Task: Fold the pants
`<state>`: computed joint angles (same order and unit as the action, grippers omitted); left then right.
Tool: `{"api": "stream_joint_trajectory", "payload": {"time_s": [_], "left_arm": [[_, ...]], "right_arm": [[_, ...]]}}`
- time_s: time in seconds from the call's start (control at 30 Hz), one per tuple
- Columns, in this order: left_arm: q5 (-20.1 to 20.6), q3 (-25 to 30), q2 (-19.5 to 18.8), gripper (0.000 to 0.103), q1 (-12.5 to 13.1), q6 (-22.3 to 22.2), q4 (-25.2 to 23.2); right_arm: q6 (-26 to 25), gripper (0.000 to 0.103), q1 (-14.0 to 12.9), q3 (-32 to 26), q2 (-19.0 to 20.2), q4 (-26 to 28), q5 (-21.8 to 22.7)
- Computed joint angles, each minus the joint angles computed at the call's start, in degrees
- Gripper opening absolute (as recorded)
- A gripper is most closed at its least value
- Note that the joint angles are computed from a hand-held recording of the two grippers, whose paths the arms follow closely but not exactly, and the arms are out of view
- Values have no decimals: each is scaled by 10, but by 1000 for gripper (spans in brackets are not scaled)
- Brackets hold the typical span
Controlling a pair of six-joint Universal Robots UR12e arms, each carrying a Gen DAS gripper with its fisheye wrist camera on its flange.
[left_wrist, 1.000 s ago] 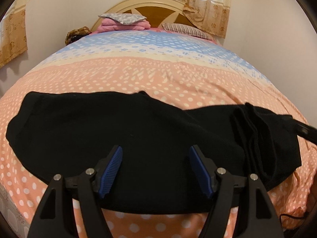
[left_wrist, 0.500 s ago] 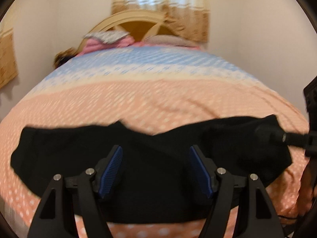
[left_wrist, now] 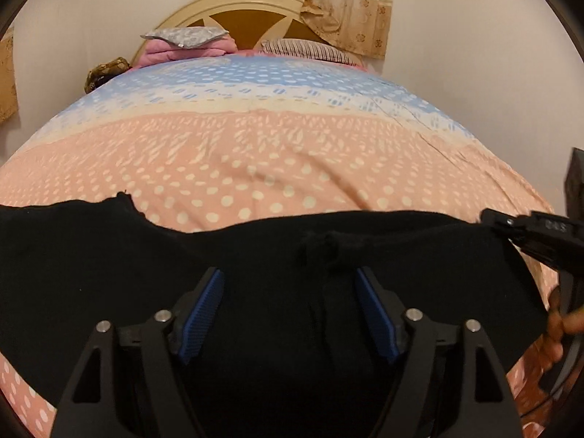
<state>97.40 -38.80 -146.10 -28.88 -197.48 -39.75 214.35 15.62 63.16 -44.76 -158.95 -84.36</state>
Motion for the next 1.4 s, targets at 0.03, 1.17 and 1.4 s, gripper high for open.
{"api": "stream_joint_trajectory", "payload": {"time_s": [0.03, 1.17, 1.4], "left_arm": [[0, 5, -1, 79, 0, 2, -6], [153, -229, 130, 79, 32, -48, 108], [220, -232, 135, 79, 48, -138, 4]], "right_arm": [[6, 5, -3, -5, 3, 9, 10], [-101, 9, 76, -30, 0, -4, 31], [-98, 9, 94, -90, 53, 25, 18]]}}
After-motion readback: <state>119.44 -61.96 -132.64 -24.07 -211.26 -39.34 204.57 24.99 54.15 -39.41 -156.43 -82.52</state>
